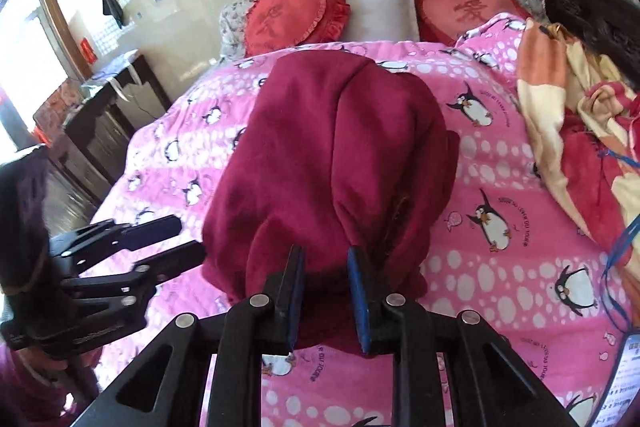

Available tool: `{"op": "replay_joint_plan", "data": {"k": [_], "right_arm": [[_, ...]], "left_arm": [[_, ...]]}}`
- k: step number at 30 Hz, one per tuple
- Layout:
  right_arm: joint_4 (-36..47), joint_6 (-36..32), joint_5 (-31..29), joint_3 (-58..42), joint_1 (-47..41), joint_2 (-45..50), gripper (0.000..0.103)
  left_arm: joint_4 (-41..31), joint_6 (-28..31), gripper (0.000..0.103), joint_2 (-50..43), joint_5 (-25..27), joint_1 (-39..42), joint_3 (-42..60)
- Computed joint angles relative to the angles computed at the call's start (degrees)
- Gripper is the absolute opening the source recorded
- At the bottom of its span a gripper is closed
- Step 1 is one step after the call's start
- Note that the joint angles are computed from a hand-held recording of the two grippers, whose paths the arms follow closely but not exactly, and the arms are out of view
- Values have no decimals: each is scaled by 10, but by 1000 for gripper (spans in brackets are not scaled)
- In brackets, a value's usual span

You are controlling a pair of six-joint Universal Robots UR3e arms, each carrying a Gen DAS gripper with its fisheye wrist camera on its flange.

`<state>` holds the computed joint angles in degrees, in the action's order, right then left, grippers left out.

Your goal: Fold small clothes

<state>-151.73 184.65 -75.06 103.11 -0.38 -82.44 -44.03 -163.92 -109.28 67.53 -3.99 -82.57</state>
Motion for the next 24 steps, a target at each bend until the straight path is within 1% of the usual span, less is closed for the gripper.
{"op": "replay_joint_plan", "data": {"k": [1, 2, 3, 4, 5, 6, 7, 9, 12, 14, 15, 17, 18, 19, 20, 21, 22, 23, 24], "right_arm": [[-13, 9, -9, 11, -2, -7, 20], [-23, 19, -31, 20, -3, -12, 23], [-19, 29, -62, 6, 2, -6, 26], [-28, 32, -90, 12, 3, -5, 36], [-44, 34, -141, 21, 7, 1, 45], [-50, 33, -182, 29, 7, 5, 47], [-55, 34, -204, 34, 4, 12, 47], [-95, 23, -211, 59, -20, 29, 47], [-99, -6, -243, 51, -37, 75, 47], [-140, -20, -241, 75, -58, 85, 47], [-147, -25, -239, 76, -67, 95, 47], [-134, -37, -240, 64, -82, 119, 47], [-139, -39, -237, 66, -86, 126, 47], [-168, -41, -228, 82, -94, 128, 48], [-192, -39, -226, 93, -97, 130, 52], [-198, -38, -229, 95, -96, 132, 53], [-206, -38, -236, 98, -94, 134, 58], [-213, -33, -258, 95, -88, 141, 69], [-220, -23, -284, 92, -78, 150, 76]], "left_arm": [[8, -4, 47, 11, -8, 8, -14], [19, -10, 52, 17, -10, 12, -24], [35, -18, 60, 23, -12, 18, -37], [55, -29, 66, 27, -13, 25, -53], [73, -40, 66, 28, -15, 32, -68], [85, -52, 66, 26, -15, 39, -77], [88, -59, 66, 22, -11, 43, -80], [94, -76, 66, 3, 2, 51, -83], [93, -97, 66, -27, 30, 54, -80], [102, -111, 66, -40, 34, 59, -89], [102, -118, 66, -45, 37, 59, -89], [100, -134, 66, -58, 37, 60, -88], [118, -143, 66, -62, 38, 60, -98], [149, -149, 66, -60, 44, 57, -114], [160, -150, 67, -59, 53, 52, -119], [165, -149, 69, -61, 61, 46, -119], [175, -149, 73, -62, 68, 40, -123], [192, -147, 75, -64, 73, 35, -129], [211, -147, 77, -65, 84, 28, -138]]}}
